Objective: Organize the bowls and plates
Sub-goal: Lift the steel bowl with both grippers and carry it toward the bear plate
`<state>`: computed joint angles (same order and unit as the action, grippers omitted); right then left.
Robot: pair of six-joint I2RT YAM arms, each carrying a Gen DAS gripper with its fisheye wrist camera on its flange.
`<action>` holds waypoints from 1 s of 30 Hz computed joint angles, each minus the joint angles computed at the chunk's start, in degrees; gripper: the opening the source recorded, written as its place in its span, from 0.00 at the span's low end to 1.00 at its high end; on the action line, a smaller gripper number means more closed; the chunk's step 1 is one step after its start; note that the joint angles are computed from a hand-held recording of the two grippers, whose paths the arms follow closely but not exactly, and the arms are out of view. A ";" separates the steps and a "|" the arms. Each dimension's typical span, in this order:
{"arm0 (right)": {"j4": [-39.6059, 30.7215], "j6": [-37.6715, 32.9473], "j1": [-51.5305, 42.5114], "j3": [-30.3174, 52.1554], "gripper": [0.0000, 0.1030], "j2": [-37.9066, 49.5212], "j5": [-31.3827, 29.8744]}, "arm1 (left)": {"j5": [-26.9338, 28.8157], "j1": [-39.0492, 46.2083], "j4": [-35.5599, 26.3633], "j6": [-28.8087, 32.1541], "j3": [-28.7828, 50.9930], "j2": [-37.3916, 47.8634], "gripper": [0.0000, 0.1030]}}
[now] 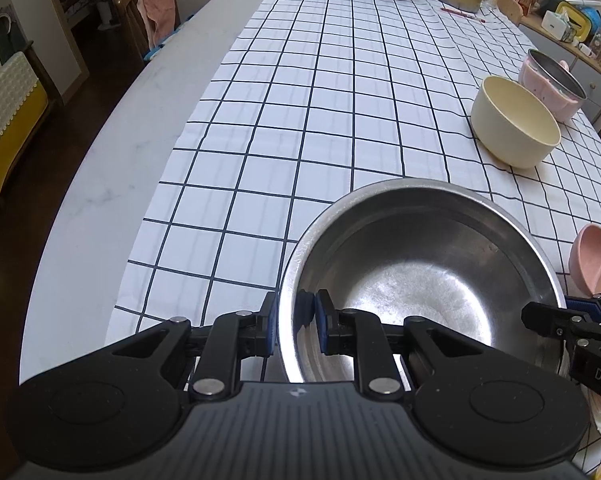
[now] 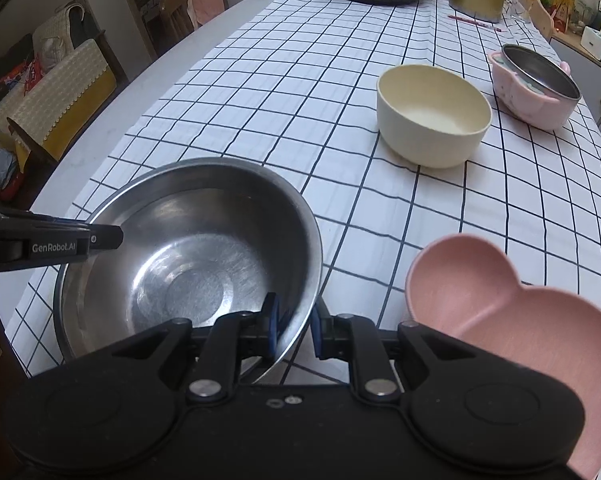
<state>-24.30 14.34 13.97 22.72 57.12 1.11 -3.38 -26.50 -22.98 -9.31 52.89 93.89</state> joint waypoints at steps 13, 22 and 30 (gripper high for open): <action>0.86 1.59 0.05 0.00 0.19 2.01 -0.07 | 0.45 0.30 0.21 0.66 0.28 0.82 0.18; -1.36 1.12 0.18 0.58 0.27 -0.16 1.28 | 0.33 0.29 0.23 0.81 0.29 0.79 0.18; -5.63 -0.79 0.38 1.11 0.33 -6.59 0.28 | -1.95 -0.08 -0.85 -0.70 -1.87 -4.14 0.19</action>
<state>-29.93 13.55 14.35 23.83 50.53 1.39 -5.33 -26.58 -23.83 -10.01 51.02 89.75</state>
